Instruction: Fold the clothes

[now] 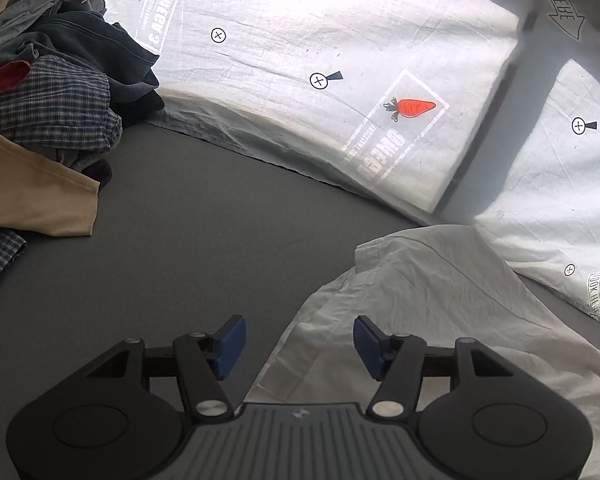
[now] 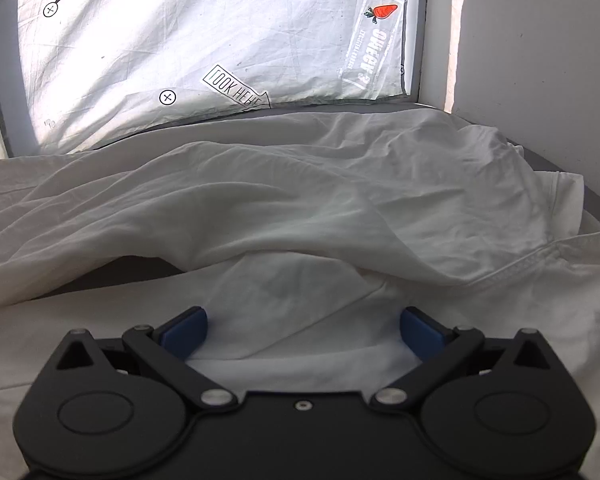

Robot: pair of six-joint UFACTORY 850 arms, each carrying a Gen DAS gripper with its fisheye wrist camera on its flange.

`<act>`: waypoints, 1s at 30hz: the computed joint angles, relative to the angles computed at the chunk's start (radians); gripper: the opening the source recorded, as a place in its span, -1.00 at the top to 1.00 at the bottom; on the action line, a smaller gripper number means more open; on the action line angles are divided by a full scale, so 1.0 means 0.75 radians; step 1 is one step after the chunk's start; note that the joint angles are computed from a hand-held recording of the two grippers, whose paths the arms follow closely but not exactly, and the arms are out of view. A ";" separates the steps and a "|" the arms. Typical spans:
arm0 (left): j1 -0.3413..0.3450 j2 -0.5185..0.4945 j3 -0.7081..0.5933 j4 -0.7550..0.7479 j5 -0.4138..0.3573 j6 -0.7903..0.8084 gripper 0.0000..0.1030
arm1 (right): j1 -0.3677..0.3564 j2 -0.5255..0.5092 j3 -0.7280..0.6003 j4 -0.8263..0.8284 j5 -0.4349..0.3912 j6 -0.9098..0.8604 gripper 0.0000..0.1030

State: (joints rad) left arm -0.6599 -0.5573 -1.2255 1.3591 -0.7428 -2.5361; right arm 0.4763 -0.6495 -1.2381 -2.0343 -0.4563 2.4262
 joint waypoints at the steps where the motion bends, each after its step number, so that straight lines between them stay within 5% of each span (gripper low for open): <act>1: 0.022 -0.008 -0.008 0.038 0.034 -0.017 -0.19 | 0.000 0.001 0.000 0.002 0.000 -0.003 -1.00; 8: 0.199 -0.123 -0.143 0.282 0.273 -0.049 -0.19 | -0.002 -0.006 -0.010 0.003 0.005 -0.006 -1.00; 12: 0.313 -0.218 -0.254 0.409 0.527 -0.043 -0.19 | -0.004 -0.012 -0.022 0.022 0.004 -0.024 -1.00; 16: 0.360 -0.316 -0.376 0.215 0.688 0.290 -0.19 | -0.004 -0.016 -0.030 0.038 0.003 -0.038 -1.00; 19: 0.337 -0.344 -0.415 0.159 0.636 0.370 -0.15 | -0.003 -0.015 -0.032 0.047 0.002 -0.046 -1.00; 23: 0.304 -0.351 -0.425 0.143 0.544 0.313 0.60 | -0.004 -0.013 -0.034 0.061 0.003 -0.060 -1.00; 25: 0.283 -0.335 -0.413 0.154 0.464 0.256 0.82 | -0.006 -0.010 -0.033 0.063 0.005 -0.063 -1.00; 30: 0.230 -0.169 -0.295 0.372 0.207 0.046 0.90 | -0.009 0.000 -0.026 0.068 0.008 -0.072 -1.00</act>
State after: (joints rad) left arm -0.4873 -0.6839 -1.4465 1.6379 -0.5874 -2.5017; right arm 0.4694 -0.6495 -1.2574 -1.9833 -0.4504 2.3721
